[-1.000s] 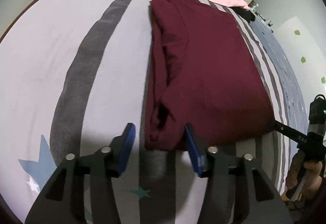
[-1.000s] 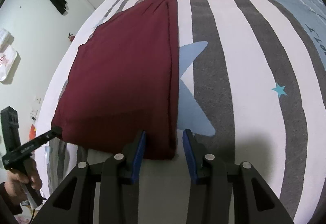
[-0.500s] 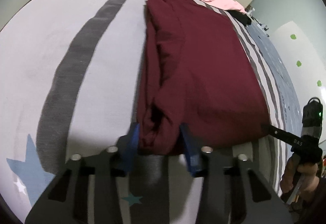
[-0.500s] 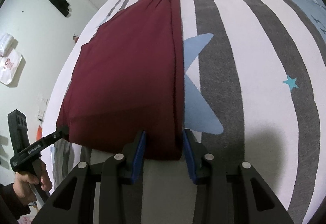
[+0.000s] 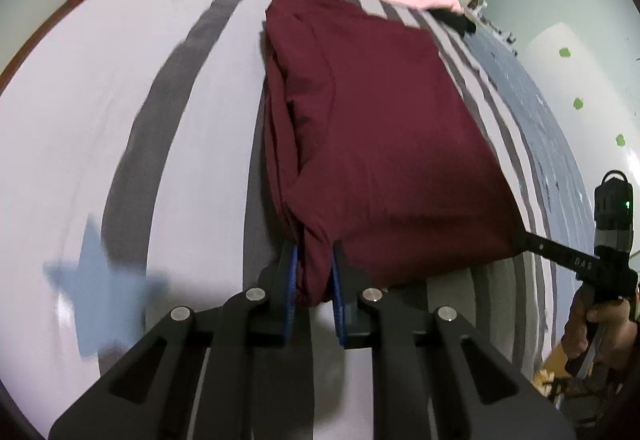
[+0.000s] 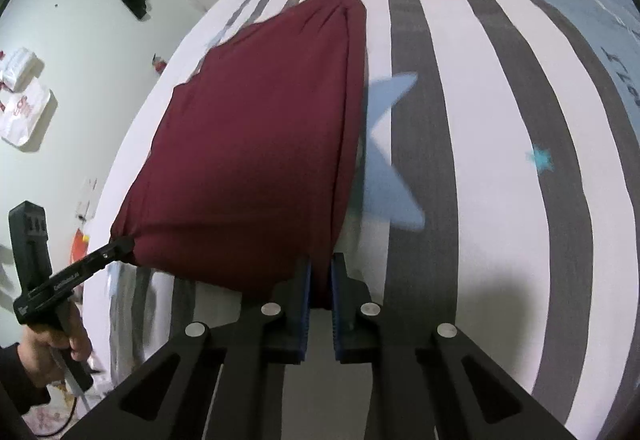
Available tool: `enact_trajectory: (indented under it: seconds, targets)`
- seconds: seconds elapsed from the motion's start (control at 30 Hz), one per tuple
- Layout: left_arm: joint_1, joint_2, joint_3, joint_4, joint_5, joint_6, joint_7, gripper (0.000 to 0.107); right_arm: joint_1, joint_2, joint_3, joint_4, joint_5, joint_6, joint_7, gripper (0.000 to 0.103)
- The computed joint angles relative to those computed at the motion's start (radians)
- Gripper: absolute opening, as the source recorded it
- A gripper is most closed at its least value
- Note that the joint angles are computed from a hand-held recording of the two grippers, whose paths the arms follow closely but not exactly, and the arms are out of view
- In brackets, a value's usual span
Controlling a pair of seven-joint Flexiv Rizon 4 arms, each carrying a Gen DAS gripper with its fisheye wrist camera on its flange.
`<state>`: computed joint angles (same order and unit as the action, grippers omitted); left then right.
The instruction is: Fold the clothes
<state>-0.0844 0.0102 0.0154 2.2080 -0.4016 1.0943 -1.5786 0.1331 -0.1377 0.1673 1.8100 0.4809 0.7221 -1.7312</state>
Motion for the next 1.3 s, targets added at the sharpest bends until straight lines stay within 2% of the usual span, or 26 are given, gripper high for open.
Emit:
enact_trajectory:
  seconds: [0.07, 0.2, 0.33, 0.47, 0.63, 0.8, 0.9, 1.0, 1.13, 1.17, 1.23, 1.27, 1.3]
  targets:
    - [-0.006, 0.059, 0.008, 0.038, 0.027, -0.064, -0.033, 0.012, -0.009, 0.036, 0.002, 0.028, 0.007, -0.049, -0.009, 0.007]
    - [-0.002, 0.126, 0.012, 0.051, 0.063, -0.123, -0.118, 0.012, -0.009, 0.106, -0.011, 0.068, 0.021, -0.135, -0.005, 0.007]
    - [0.007, 0.141, 0.011, -0.008, 0.077, -0.11, -0.159, 0.012, 0.003, 0.142, -0.033, 0.025, 0.039, -0.159, 0.012, 0.007]
    - [0.017, 0.117, 0.013, -0.085, 0.071, -0.083, -0.152, 0.012, 0.006, 0.127, -0.059, -0.05, 0.063, -0.16, 0.019, 0.007]
    - [0.034, 0.026, 0.01, -0.191, 0.036, -0.014, -0.12, 0.012, 0.008, 0.009, -0.062, -0.194, 0.072, -0.085, 0.059, 0.005]
    - [0.073, -0.143, -0.002, -0.337, 0.033, 0.028, -0.072, 0.012, 0.026, -0.177, -0.028, -0.366, 0.003, 0.014, 0.095, 0.004]
    - [0.09, -0.231, -0.007, -0.423, 0.05, 0.011, -0.074, 0.012, 0.017, -0.289, -0.011, -0.476, -0.036, 0.017, 0.116, 0.0]
    - [0.109, -0.309, -0.016, -0.487, 0.062, -0.002, -0.021, 0.012, -0.001, -0.385, 0.01, -0.574, -0.069, 0.013, 0.128, 0.0]
    - [0.142, -0.361, -0.037, -0.513, -0.007, -0.033, 0.005, 0.013, -0.019, -0.476, 0.041, -0.682, -0.101, -0.017, 0.141, 0.0]
    - [0.15, -0.362, -0.045, -0.509, -0.034, -0.033, 0.012, 0.014, -0.03, -0.48, 0.052, -0.686, -0.097, -0.023, 0.136, 0.004]
    - [0.159, -0.347, -0.051, -0.483, -0.069, 0.002, 0.034, 0.023, -0.049, -0.487, 0.068, -0.692, -0.084, -0.037, 0.127, 0.006]
    - [0.163, -0.332, -0.055, -0.46, -0.084, 0.025, 0.059, 0.026, -0.056, -0.488, 0.072, -0.691, -0.081, -0.043, 0.121, 0.01]
    - [0.163, -0.315, -0.052, -0.442, -0.086, 0.027, 0.077, 0.038, -0.064, -0.483, 0.076, -0.68, -0.079, -0.051, 0.108, 0.014]
